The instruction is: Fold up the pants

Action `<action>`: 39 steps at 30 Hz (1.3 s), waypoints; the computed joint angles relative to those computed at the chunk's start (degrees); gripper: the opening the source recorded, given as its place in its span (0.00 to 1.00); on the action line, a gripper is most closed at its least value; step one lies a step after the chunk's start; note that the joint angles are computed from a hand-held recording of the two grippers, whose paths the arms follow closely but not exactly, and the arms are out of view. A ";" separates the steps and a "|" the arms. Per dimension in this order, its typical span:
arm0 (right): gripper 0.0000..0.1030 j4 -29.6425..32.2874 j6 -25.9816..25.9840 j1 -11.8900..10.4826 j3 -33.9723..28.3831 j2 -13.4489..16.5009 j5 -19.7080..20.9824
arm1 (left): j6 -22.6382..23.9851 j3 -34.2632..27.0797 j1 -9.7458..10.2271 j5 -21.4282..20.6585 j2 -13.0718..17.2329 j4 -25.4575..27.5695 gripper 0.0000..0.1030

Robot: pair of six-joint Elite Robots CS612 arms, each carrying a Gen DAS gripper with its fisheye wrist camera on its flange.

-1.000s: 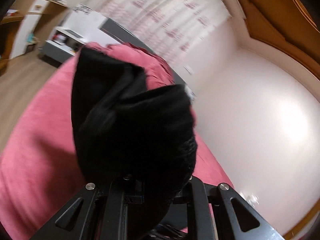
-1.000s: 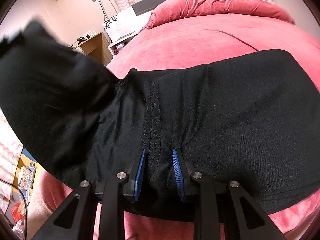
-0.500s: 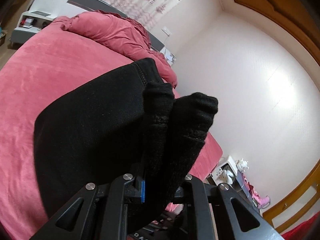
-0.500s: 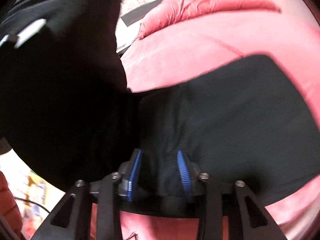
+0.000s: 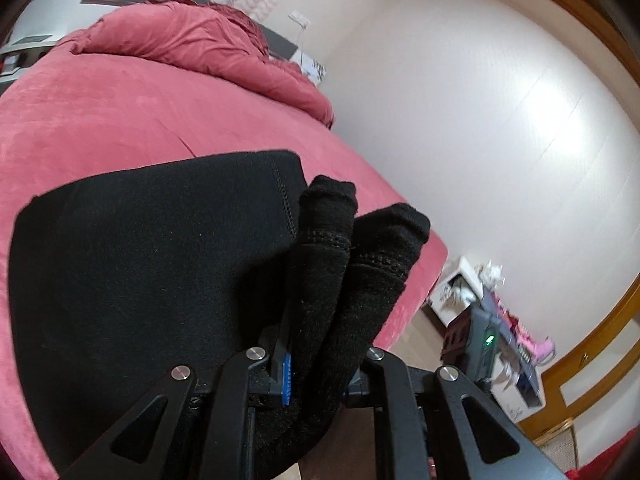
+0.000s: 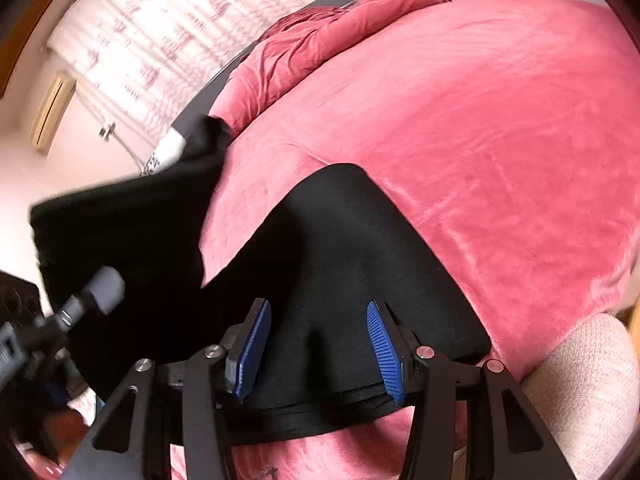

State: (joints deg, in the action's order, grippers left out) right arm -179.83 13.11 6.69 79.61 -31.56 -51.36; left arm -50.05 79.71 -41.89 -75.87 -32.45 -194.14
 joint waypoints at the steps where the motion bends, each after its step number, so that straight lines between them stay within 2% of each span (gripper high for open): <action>1: 0.50 -2.76 1.66 0.03 0.62 -0.12 -2.07 | 0.28 -1.21 0.32 -0.52 0.55 1.18 0.15; 2: 0.51 -6.05 3.60 0.12 1.51 -0.34 -5.04 | 0.69 -2.40 0.41 -1.03 1.13 2.53 0.15; 5: 0.63 -15.20 11.85 -0.16 3.36 -0.33 -11.48 | 1.87 -5.20 0.55 -1.19 2.42 5.76 0.15; 7: 0.69 -16.85 15.49 -0.54 3.95 -0.32 -14.24 | 2.90 -7.42 0.81 -1.29 3.27 8.16 0.15; 10: 0.69 -13.83 21.62 -1.40 3.66 0.29 -13.85 | 3.87 -10.25 0.74 -1.93 4.63 11.46 0.15; 13: 0.67 -12.43 24.82 -1.93 3.47 0.61 -12.71 | 6.87 -13.07 0.19 -1.93 5.94 15.64 0.17; 15: 0.68 -12.70 24.41 -1.72 3.45 0.60 -13.70 | 9.31 -16.09 -0.07 -1.65 7.02 22.07 0.30; 17: 0.69 -12.05 23.43 -1.40 3.33 0.52 -14.04 | 11.46 -17.64 -0.54 -1.30 7.76 24.58 0.38; 19: 0.70 -11.23 22.88 -1.32 2.68 0.60 -14.23 | 14.57 -18.15 -1.16 0.74 8.07 24.01 0.45; 20: 0.70 -11.02 22.61 -1.17 2.60 0.58 -14.47 | 15.72 -18.16 -1.33 0.63 8.06 23.57 0.48; 22: 0.72 -9.70 22.31 -0.86 0.84 1.24 -14.98 | 16.90 -17.84 -1.41 -0.62 7.73 23.11 0.48; 25: 0.73 -9.07 21.70 -0.46 0.14 1.48 -15.84 | 17.55 -14.20 -1.61 -2.25 6.14 16.62 0.50; 26: 0.73 -9.21 21.68 -0.34 0.04 1.50 -16.12 | 17.52 -12.90 -1.77 -1.42 5.65 14.01 0.50; 29: 0.73 -10.35 21.84 -0.06 0.20 1.59 -17.36 | 16.69 -7.98 -2.57 4.80 3.56 7.80 0.50; 32: 0.74 -11.31 20.17 0.54 0.89 0.98 -19.96 | 14.03 -4.08 -3.34 14.72 1.86 4.99 0.50; 34: 0.74 -12.30 17.29 0.89 1.63 0.33 -21.51 | 10.29 -2.14 -3.53 20.49 1.09 5.94 0.50; 36: 0.74 -13.83 12.89 1.63 2.08 -0.43 -22.83 | 4.74 -0.33 -3.40 23.99 0.34 8.92 0.51; 39: 0.74 -14.53 4.96 2.75 1.93 -1.41 -22.60 | -5.40 2.75 -2.73 23.27 -0.81 13.11 0.51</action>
